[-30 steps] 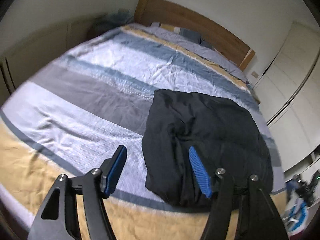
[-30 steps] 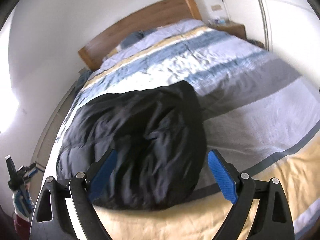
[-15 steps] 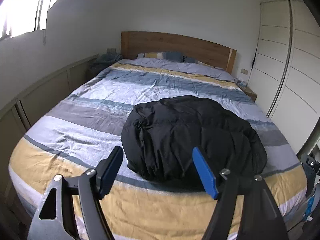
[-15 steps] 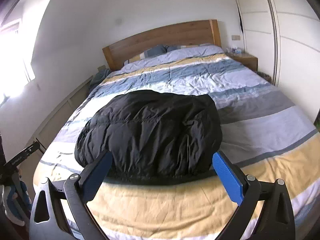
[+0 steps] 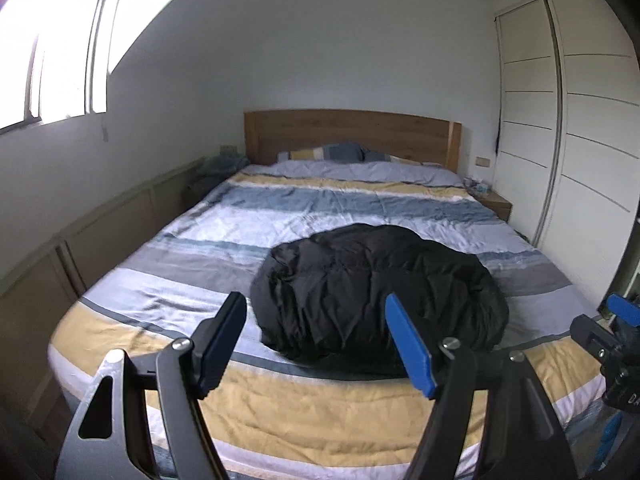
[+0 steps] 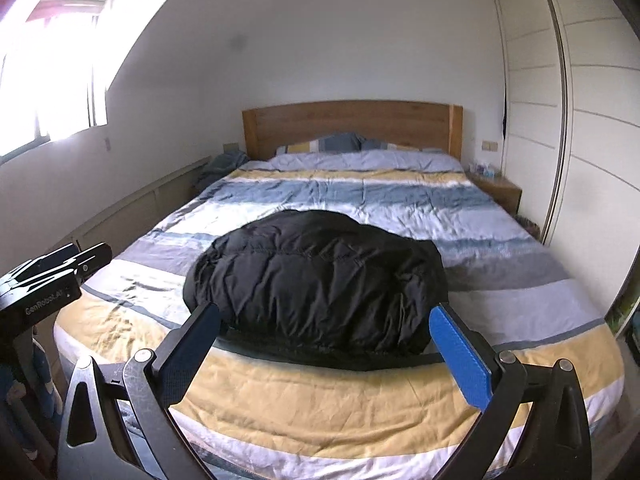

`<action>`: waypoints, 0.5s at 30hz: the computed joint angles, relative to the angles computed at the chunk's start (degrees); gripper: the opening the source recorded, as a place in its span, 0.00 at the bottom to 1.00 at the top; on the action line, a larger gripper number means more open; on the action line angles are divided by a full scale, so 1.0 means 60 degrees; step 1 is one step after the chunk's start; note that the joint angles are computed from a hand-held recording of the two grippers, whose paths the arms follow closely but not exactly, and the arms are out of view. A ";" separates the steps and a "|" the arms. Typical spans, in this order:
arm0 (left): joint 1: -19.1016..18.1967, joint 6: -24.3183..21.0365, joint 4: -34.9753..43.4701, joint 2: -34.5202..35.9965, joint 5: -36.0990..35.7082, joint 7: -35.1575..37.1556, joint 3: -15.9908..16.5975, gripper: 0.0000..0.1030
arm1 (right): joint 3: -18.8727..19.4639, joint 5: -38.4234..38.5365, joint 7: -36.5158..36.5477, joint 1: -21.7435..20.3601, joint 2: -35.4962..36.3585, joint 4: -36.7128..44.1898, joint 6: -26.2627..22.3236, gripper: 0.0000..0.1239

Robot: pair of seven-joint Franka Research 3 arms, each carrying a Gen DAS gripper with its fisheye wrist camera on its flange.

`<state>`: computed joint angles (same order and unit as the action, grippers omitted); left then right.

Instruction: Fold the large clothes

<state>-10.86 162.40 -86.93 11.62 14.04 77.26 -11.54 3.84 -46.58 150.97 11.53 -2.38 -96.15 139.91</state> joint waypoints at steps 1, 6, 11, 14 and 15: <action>-0.0178 0.0140 -0.0267 -0.0233 0.0535 -0.0530 0.0241 0.69 | 0.0047 -0.0146 0.0143 0.0033 -0.0075 -0.0051 -0.0082 0.83; -0.0134 0.0746 -0.1083 -0.0867 0.1382 -0.1307 0.0334 0.69 | 0.0286 -0.0749 0.0819 0.0079 -0.0428 -0.0351 -0.0452 0.83; 0.0156 0.0977 -0.1496 -0.1186 0.0173 -0.0222 -0.0063 0.69 | 0.0498 -0.1039 0.1202 0.0036 -0.0675 -0.0530 -0.0783 0.83; 0.0135 0.1144 -0.1622 -0.1294 -0.0055 -0.0003 -0.0069 0.69 | 0.0548 -0.1201 0.1489 -0.0039 -0.0829 -0.0674 -0.0706 0.83; 0.0113 0.1175 -0.1604 -0.1290 0.0046 -0.0061 -0.0037 0.69 | 0.0565 -0.1223 0.1519 -0.0066 -0.0844 -0.0687 -0.0694 0.83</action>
<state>-10.18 169.45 -96.56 3.88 14.32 76.89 -11.77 7.23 -53.92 160.08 11.14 -7.45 -100.27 135.74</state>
